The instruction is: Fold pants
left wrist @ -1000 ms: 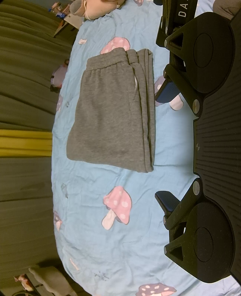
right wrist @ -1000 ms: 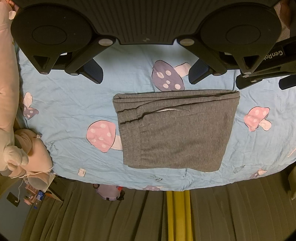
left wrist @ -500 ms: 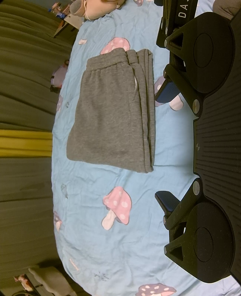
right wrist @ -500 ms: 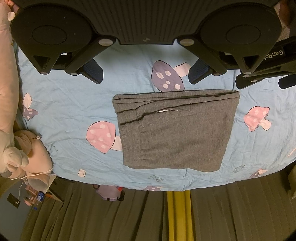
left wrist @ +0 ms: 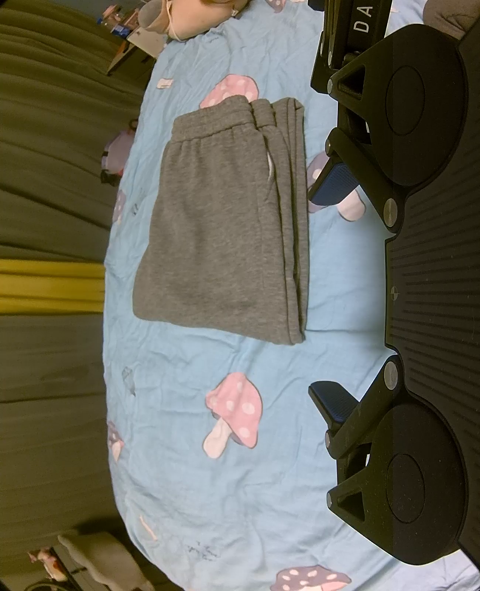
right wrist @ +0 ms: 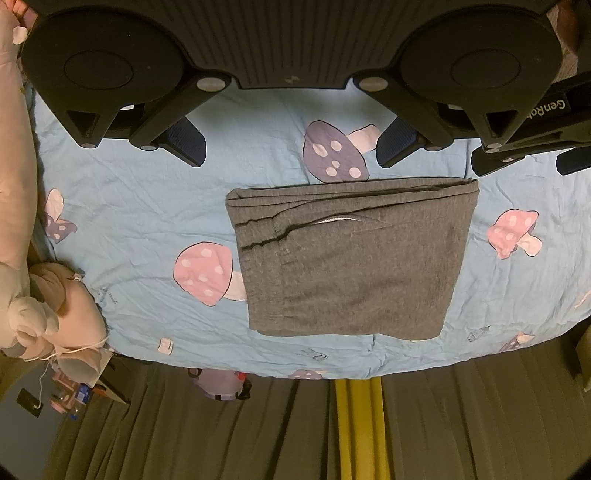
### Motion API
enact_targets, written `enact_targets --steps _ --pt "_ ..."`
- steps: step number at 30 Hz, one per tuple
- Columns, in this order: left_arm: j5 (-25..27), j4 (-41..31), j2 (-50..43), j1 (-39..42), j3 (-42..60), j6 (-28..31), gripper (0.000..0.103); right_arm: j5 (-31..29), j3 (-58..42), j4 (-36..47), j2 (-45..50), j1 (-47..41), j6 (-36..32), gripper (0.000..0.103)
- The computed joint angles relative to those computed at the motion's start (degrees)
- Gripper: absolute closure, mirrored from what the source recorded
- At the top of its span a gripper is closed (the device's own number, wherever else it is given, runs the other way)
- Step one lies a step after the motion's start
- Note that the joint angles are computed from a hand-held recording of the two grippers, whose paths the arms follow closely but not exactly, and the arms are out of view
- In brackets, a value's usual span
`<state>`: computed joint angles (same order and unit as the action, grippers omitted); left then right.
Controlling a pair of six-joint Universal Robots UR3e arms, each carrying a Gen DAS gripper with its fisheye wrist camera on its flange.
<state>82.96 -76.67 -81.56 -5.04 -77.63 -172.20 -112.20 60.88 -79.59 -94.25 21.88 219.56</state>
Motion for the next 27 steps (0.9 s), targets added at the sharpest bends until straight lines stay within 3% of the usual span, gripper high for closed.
enact_targets --steps 27 --pt "0.39 0.29 0.13 -0.51 -0.33 -0.35 0.0 -0.16 0.26 -0.41 -0.17 0.48 0.5 0.004"
